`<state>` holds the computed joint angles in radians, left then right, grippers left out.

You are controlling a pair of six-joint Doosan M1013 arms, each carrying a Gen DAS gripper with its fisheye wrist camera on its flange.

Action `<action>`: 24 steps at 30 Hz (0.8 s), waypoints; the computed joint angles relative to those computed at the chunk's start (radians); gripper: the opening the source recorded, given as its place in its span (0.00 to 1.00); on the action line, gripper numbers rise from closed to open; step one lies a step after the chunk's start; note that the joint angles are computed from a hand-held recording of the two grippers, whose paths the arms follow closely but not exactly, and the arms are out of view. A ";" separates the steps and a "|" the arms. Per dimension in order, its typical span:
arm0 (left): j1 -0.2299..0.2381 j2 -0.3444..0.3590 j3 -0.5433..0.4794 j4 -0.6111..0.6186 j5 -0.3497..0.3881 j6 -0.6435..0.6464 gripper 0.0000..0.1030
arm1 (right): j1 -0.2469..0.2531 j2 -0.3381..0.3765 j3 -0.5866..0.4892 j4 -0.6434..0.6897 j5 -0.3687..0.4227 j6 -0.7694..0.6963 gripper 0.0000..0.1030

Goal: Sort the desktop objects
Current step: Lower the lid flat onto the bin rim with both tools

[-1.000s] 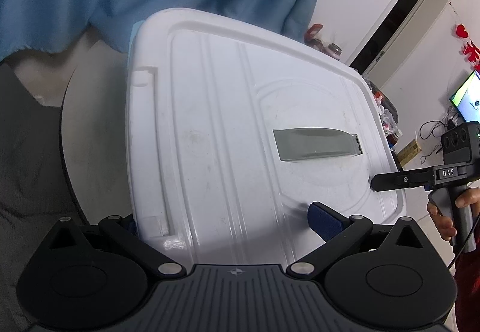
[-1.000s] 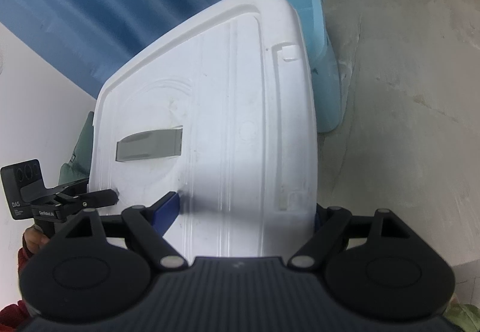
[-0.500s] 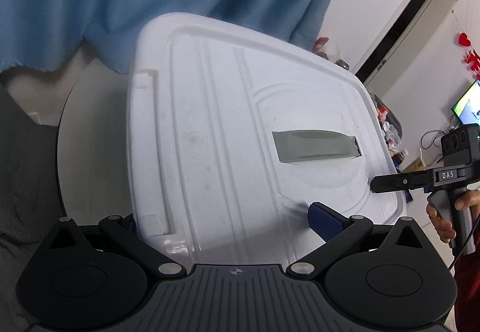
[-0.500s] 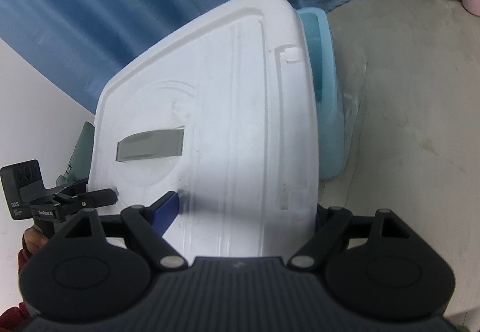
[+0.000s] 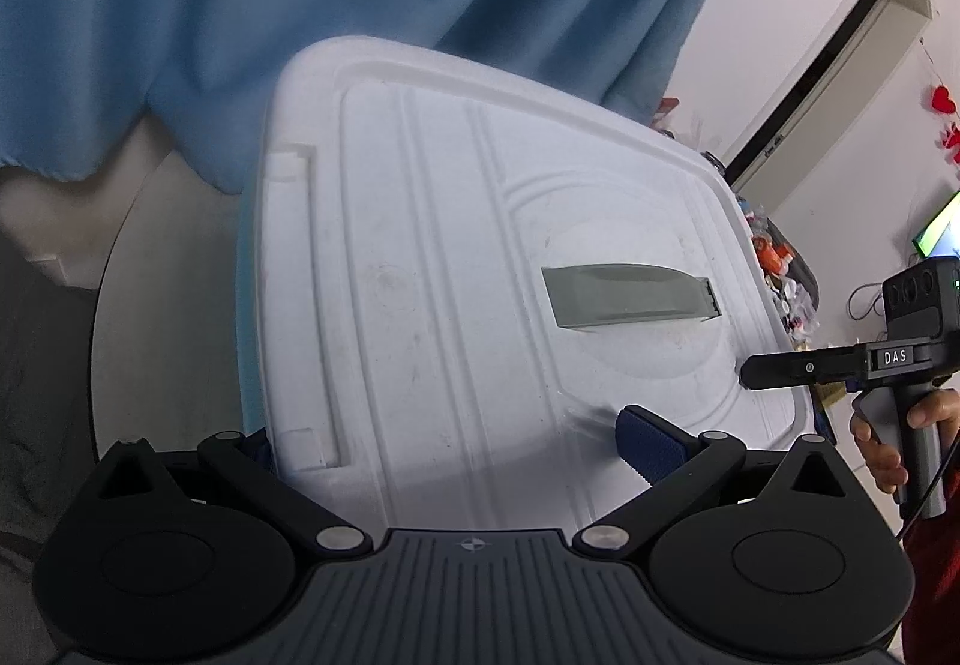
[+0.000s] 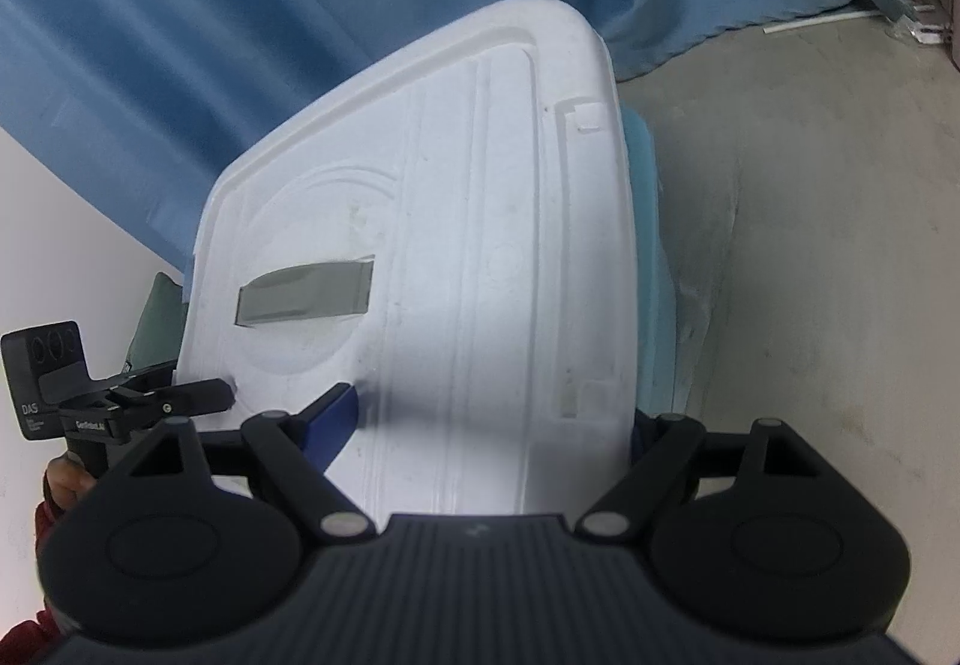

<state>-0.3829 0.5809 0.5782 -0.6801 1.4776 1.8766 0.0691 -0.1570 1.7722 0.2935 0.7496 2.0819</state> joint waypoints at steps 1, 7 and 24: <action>-0.002 0.015 -0.023 0.003 0.009 -0.014 1.00 | -0.006 0.002 -0.008 0.005 0.010 -0.005 0.82; -0.005 0.092 -0.148 0.009 0.051 -0.091 1.00 | -0.012 0.013 -0.041 0.024 0.041 0.003 0.82; -0.010 0.236 -0.398 0.010 0.215 -0.171 1.00 | 0.058 0.063 -0.189 -0.304 0.267 0.270 0.93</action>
<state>-0.3924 0.8170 0.1805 -0.6706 1.6929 1.7056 0.1273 -0.0944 1.5831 -0.0110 1.0164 2.3522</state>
